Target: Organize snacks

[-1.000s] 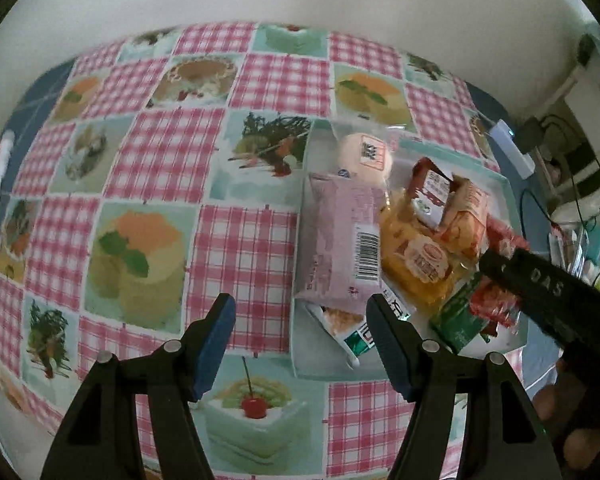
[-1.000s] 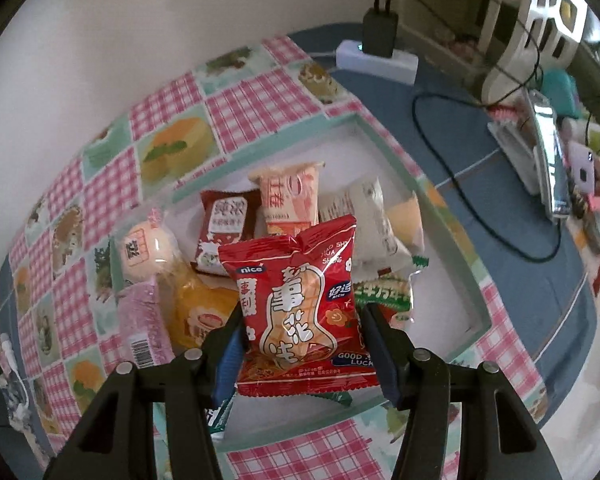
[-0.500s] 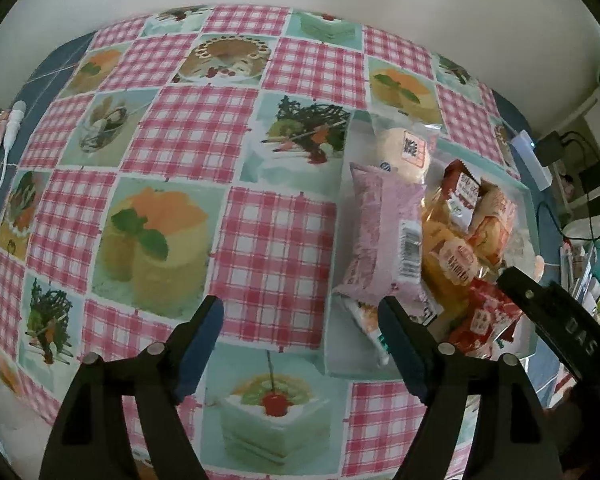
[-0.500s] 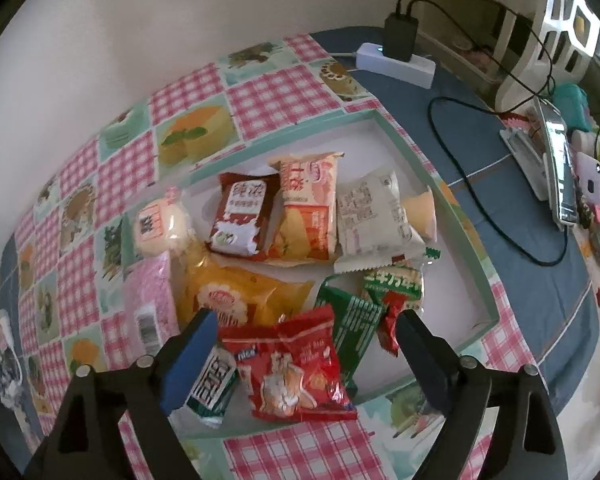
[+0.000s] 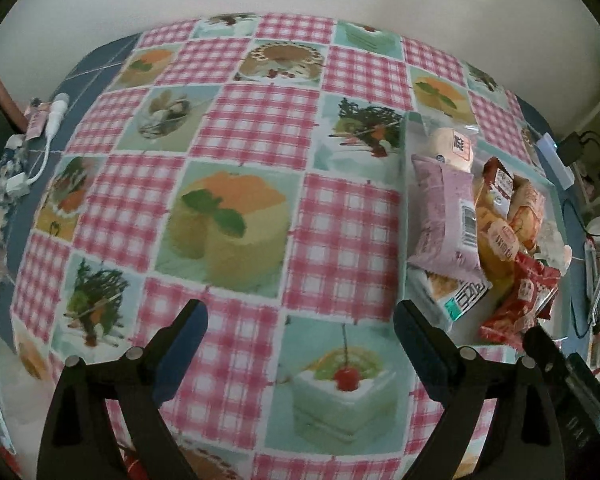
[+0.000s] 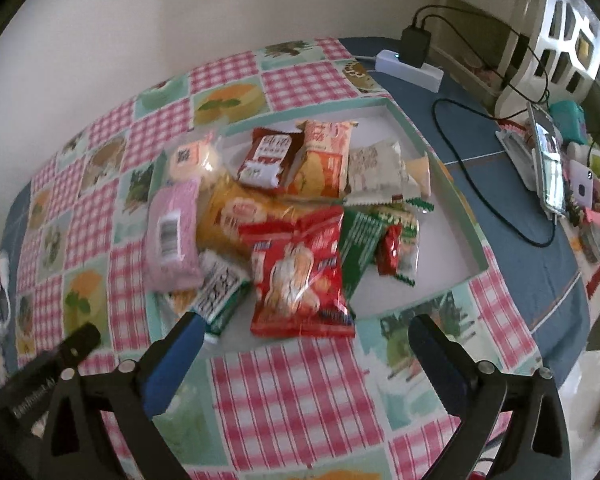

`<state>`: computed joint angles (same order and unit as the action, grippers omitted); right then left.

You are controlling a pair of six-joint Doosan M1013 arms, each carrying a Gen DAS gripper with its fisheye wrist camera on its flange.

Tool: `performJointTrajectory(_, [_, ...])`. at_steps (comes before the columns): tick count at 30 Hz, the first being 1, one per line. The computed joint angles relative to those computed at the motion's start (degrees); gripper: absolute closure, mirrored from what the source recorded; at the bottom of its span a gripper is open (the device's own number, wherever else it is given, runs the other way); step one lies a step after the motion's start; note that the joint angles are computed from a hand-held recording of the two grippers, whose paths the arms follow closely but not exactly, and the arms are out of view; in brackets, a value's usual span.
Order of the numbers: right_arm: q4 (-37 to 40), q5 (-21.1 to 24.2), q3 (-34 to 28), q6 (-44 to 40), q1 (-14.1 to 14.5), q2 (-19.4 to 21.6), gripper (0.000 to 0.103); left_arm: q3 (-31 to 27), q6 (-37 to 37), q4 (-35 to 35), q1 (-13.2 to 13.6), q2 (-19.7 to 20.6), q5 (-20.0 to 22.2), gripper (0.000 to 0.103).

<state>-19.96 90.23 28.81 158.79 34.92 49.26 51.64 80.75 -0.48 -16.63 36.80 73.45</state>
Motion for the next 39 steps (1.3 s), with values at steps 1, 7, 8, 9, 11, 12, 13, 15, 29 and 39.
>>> performJointTrajectory(1, [-0.4, 0.3, -0.3, -0.7, 0.4, 0.2, 0.0, 0.6, 0.1, 0.0, 0.1, -0.4, -0.5, 0.009])
performJointTrajectory(7, [-3.0, 1.2, -1.8, -4.6, 2.1, 0.9, 0.0, 4.0, 1.1, 1.8, -0.1, -2.5, -2.9, 0.009])
performJointTrajectory(8, [-3.4, 1.3, -2.1, -4.9, 2.3, 1.1, 0.0, 4.4, 1.2, 1.7, -0.1, -2.8, -3.1, 0.009])
performJointTrajectory(9, [-3.8, 1.1, -2.1, -5.1, 2.5, 1.1, 0.0, 4.7, 1.3, 1.7, -0.1, -3.0, -3.1, 0.009])
performJointTrajectory(11, [-4.3, 0.8, -1.8, -5.1, 2.7, 0.9, 0.0, 5.2, 1.0, 3.2, -0.4, -3.3, -2.8, 0.009])
performJointTrajectory(12, [-4.3, 0.6, -1.6, -5.0, 2.8, 0.8, 0.0, 5.4, 0.7, 4.2, -0.5, -3.4, -2.6, 0.009])
performJointTrajectory(13, [-4.3, 0.4, -1.4, -4.8, 2.8, 0.7, 0.0, 5.6, 0.5, 5.1, -0.7, -3.6, -2.6, 0.009])
performJointTrajectory(15, [-4.2, 0.1, -1.0, -4.4, 2.7, 0.5, 0.0, 6.4, 0.2, 6.0, -0.8, -4.1, -3.0, 0.009])
performJointTrajectory(29, [-1.1, 2.1, -3.6, -6.0, 2.2, 2.0, 0.0, 6.4, 0.1, 7.4, -0.7, -4.2, -1.9, 0.009])
performJointTrajectory(39, [-0.9, 3.3, -4.0, -5.4, 2.1, 2.2, 0.0, 6.1, 0.7, 6.6, -0.6, -4.1, -2.0, 0.009])
